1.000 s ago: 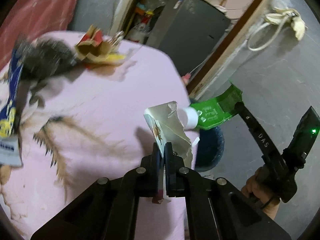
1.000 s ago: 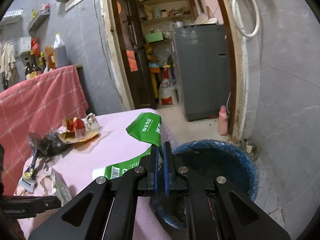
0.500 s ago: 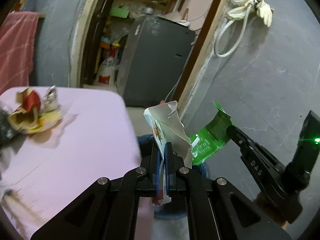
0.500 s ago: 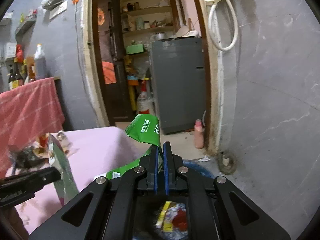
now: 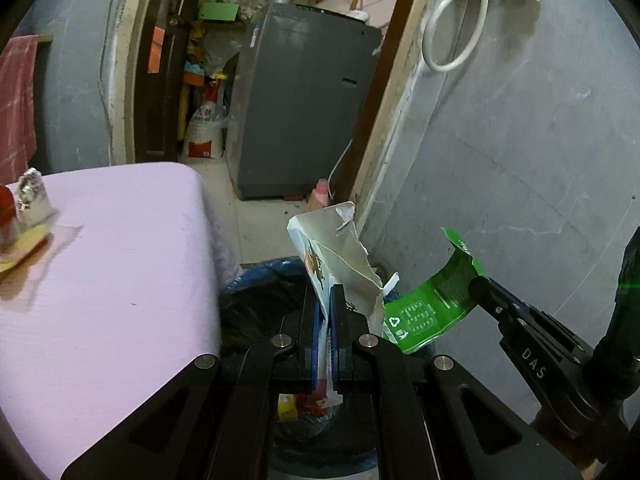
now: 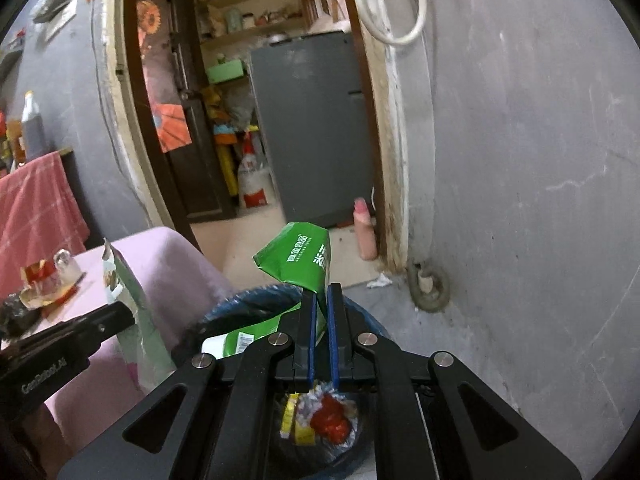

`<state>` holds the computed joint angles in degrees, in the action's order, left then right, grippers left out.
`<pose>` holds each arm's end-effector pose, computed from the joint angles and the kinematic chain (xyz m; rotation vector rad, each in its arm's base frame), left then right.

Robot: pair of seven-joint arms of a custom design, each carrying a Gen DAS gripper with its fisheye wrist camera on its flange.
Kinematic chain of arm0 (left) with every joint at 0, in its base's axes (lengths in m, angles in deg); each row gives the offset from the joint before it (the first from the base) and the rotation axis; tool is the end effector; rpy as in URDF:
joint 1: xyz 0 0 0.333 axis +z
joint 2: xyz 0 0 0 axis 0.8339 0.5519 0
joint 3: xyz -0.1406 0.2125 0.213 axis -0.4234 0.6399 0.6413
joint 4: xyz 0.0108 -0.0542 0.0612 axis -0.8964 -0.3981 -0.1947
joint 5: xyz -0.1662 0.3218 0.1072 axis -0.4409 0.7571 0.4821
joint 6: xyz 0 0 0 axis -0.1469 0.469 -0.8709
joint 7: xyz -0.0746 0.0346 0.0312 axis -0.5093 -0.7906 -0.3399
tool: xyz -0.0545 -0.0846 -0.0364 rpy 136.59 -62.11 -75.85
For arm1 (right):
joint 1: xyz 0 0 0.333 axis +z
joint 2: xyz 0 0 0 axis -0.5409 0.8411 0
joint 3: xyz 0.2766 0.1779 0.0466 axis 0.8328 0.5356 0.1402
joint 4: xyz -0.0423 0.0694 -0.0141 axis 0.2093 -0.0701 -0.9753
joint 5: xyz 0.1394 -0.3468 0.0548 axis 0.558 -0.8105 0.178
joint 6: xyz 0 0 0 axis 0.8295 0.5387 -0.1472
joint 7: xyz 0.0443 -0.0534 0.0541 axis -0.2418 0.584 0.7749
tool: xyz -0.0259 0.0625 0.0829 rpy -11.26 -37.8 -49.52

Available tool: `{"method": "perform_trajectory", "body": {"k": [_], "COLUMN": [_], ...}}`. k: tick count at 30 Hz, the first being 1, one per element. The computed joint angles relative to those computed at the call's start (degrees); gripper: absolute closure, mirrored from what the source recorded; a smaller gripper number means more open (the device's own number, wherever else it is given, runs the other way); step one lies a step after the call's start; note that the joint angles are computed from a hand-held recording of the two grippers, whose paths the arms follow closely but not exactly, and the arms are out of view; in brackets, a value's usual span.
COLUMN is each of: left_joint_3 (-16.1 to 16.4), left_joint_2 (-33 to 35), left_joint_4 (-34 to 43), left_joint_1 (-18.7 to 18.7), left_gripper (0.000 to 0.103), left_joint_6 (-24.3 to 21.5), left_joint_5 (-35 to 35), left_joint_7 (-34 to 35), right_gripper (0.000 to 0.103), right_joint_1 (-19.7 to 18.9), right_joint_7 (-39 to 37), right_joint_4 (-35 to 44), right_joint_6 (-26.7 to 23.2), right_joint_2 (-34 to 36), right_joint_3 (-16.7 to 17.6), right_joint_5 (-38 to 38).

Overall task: Collect trash
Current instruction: 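Carry the white paper box and green box over the bin and open both tools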

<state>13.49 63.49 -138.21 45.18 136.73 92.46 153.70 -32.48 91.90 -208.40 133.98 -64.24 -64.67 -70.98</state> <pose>0.5759 -0.1452 0.4141 -1.7745 1.7178 -1.1013 0.6016 0.1480 0.4191 -1.6532 1.4680 -0.6278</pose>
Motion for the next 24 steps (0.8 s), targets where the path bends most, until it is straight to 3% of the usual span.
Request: {"method": "perform_trajectory", "body": {"k": [5, 11, 15, 18, 20, 22, 24], "left_joint_3": [-2.6, -8.4, -9.7, -10.1, -6.2, 0.9, 6.0], "left_joint_2": [1.8, 2.1, 0.9, -0.4, -2.0, -3.5, -5.0], "left_joint_4": [1.7, 2.3, 1.0, -0.3, -1.6, -3.2, -4.8], "left_joint_1": [2.2, 8.5, 10.4, 11.5, 7.9, 0.6, -5.2], "left_gripper": [0.1, 0.099, 0.083, 0.08, 0.075, 0.068, 0.063], "left_joint_6": [-2.0, -4.1, -3.6, -2.6, -1.6, 0.1, 1.3], "left_joint_5": [1.8, 5.6, 6.7, 7.3, 6.2, 1.8, -4.7], "left_joint_7": [-0.9, -3.6, -5.5, -7.2, -7.4, -4.9, 0.0], "right_gripper": [0.096, 0.093, 0.092, 0.091, 0.089, 0.083, 0.082], "right_joint_1": [-7.8, -12.6, -16.1, -18.2, -19.2, -20.7, -22.0], "right_joint_7": [2.1, 1.3, 0.1, -0.6, -0.8, 0.0, 1.6], "right_joint_4": [0.1, 0.3, 0.4, -0.1, -0.5, -1.1, -1.7], "right_joint_6": [-2.1, -3.7, -4.2, -4.0, -3.4, -2.4, -1.3], "right_joint_2": [1.0, 1.8, 2.4, 2.2, 2.0, 1.8, 1.2], "right_joint_3": [7.0, 12.0, 15.9, 18.4, 19.5, 20.9, 22.0], "right_joint_5": [-3.9, -4.6, -4.6, -4.5, -4.9, -5.8, -7.5]}}
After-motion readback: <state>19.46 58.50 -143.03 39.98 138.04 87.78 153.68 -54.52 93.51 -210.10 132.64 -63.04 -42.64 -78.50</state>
